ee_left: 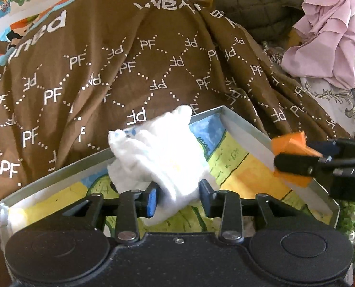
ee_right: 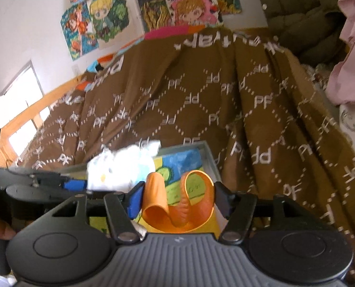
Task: Organize soft objects
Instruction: 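Lower both items into the grey tray and open both tools, then move both tools back from the tray toward the remaining pile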
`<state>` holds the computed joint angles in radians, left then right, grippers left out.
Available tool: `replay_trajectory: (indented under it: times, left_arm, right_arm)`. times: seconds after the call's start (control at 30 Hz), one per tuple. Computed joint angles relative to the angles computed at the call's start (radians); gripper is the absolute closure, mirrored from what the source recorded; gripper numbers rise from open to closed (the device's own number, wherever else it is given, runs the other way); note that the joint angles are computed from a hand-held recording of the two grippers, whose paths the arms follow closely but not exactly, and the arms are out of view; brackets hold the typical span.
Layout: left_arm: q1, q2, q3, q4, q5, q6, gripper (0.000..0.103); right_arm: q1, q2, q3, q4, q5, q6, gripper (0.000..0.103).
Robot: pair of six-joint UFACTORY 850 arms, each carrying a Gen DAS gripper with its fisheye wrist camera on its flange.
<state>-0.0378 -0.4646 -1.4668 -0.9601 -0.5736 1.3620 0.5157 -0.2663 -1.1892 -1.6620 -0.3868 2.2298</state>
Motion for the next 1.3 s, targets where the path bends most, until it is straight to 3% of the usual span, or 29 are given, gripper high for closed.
replay_trajectory:
  times: [0.2,0.3,0.43,0.63,0.73,0.8,0.93,1.03,1.3]
  left_arm:
    - [0.008,0.085,0.079,-0.082,0.031,0.051,0.041]
    - [0.016,0.127,0.117,-0.114,0.037,0.063,0.037]
    - [0.031,0.2,0.185,-0.149,0.059,0.067,0.033]
    - [0.06,0.298,0.281,-0.182,0.073,0.048,0.029]
    - [0.077,0.349,0.324,-0.227,0.071,0.044,0.026]
    - [0.089,0.39,0.357,-0.271,0.075,0.063,0.015]
    - [0.115,0.478,0.424,-0.37,0.068,0.127,0.008]
    - [0.13,0.537,0.461,-0.399,0.068,0.139,0.001]
    - [0.196,0.7,0.574,-0.463,0.011,0.177,0.001]
  right_arm:
    - [-0.007,0.049,0.04,-0.127,0.034,0.132,0.022]
    - [-0.017,0.052,0.054,-0.219,0.073,0.245,0.022]
    - [-0.02,0.047,0.062,-0.211,0.094,0.261,0.021]
    - [-0.012,0.07,0.088,-0.268,0.112,0.352,0.01]
    - [0.002,0.11,0.116,-0.325,0.076,0.416,0.004]
    - [0.014,0.141,0.137,-0.357,0.043,0.451,0.001]
    - [0.053,0.21,0.188,-0.377,-0.03,0.471,0.0]
    - [0.097,0.258,0.222,-0.334,-0.091,0.409,0.0]
    - [0.26,0.318,0.237,-0.113,-0.292,0.078,0.0]
